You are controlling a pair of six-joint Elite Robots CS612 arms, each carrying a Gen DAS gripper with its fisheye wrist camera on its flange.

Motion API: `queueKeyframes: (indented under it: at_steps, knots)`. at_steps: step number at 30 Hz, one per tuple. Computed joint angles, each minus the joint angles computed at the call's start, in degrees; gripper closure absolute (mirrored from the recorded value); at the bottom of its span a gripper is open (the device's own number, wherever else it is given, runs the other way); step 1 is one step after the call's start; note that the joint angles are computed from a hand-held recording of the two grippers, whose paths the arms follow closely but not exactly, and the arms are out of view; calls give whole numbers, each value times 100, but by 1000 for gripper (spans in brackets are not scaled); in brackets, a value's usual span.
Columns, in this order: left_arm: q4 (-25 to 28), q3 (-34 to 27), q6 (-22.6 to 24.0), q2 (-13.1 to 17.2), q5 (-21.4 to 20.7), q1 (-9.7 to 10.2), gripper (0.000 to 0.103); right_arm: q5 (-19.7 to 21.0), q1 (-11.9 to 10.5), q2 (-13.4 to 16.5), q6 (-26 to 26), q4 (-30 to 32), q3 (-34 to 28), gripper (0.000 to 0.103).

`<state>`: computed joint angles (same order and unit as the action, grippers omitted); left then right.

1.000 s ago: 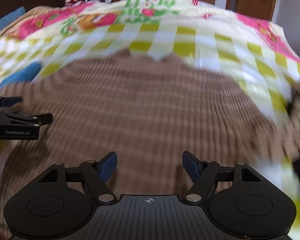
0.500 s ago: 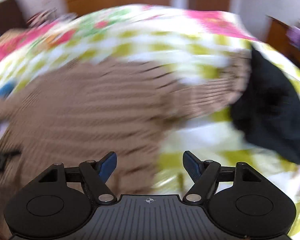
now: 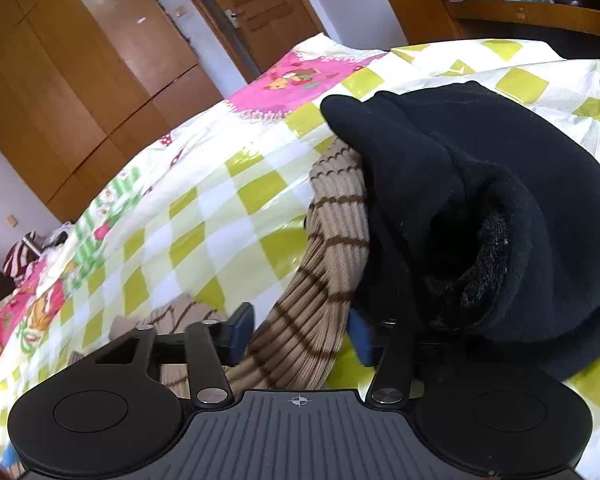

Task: Fold small clothes
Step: 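Grasp the sleeve cuff beside the black garment with the right tool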

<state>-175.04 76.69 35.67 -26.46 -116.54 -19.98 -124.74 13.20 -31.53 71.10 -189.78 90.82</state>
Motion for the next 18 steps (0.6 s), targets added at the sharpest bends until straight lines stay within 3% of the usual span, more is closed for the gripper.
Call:
queueKeyframes:
  at_steps: [2, 11, 12, 14, 16, 18]
  knots:
    - [20, -10, -15, 10, 9, -29, 0, 15, -52, 6, 180, 111, -10, 66]
    - [243, -152, -79, 84, -52, -37, 0, -353, -149, 84, 597, 773, -288, 69]
    - [249, -157, -99, 88, -66, -29, 0, -394, -151, 97, 549, 793, -321, 71]
    - [283, -171, -144, 96, -106, -9, 0, -466, -131, 61, 495, 837, -303, 88]
    - [310, -187, -197, 103, -165, 23, 0, -472, -123, 33, 418, 515, -227, 92]
    - [317, -202, -285, 104, -221, 67, 0, -734, -60, 23, 31, 295, -282, 93]
